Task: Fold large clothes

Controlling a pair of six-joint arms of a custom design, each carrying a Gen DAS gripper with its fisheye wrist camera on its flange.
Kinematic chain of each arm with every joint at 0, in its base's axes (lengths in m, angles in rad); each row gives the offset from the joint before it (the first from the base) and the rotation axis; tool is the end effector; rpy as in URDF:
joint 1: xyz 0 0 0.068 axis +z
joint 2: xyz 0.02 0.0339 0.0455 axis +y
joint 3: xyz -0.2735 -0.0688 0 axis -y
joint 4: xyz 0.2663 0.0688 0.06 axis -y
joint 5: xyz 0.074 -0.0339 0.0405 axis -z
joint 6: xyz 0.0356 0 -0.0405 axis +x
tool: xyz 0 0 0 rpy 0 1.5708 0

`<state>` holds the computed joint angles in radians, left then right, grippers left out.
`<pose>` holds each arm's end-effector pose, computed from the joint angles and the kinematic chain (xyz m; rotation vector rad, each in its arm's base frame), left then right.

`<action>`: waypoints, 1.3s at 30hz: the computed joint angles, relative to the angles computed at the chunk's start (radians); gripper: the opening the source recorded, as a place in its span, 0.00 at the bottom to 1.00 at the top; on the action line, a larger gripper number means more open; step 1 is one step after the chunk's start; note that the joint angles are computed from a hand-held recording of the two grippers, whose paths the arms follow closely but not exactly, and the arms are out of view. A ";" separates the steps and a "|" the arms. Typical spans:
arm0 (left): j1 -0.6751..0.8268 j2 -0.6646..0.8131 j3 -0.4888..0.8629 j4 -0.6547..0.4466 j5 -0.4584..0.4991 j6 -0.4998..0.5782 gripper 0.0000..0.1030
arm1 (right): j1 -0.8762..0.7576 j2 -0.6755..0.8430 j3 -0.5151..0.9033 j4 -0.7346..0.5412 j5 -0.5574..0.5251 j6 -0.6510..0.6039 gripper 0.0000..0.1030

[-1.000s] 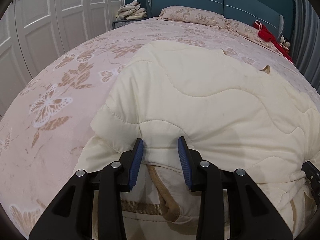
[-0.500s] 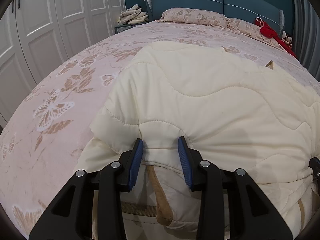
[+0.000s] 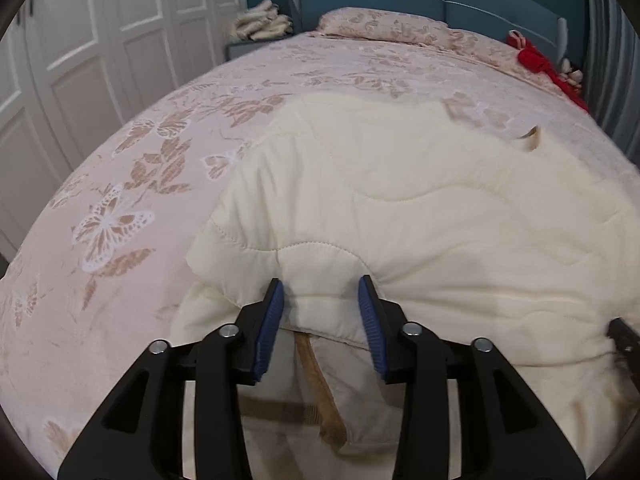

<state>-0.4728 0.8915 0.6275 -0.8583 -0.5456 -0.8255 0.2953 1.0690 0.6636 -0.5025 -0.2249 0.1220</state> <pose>0.1564 -0.0592 0.2206 -0.5853 2.3909 0.2088 0.2117 0.0727 0.2177 -0.3133 2.4834 0.4546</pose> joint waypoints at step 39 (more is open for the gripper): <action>0.576 0.743 0.316 0.603 0.256 0.339 0.75 | 0.239 1.210 1.231 -0.062 0.010 0.201 0.00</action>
<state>0.1036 1.6343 0.9438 -0.2556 -0.2899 -0.4864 0.5344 2.2791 1.8947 -0.5649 -0.2152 0.3227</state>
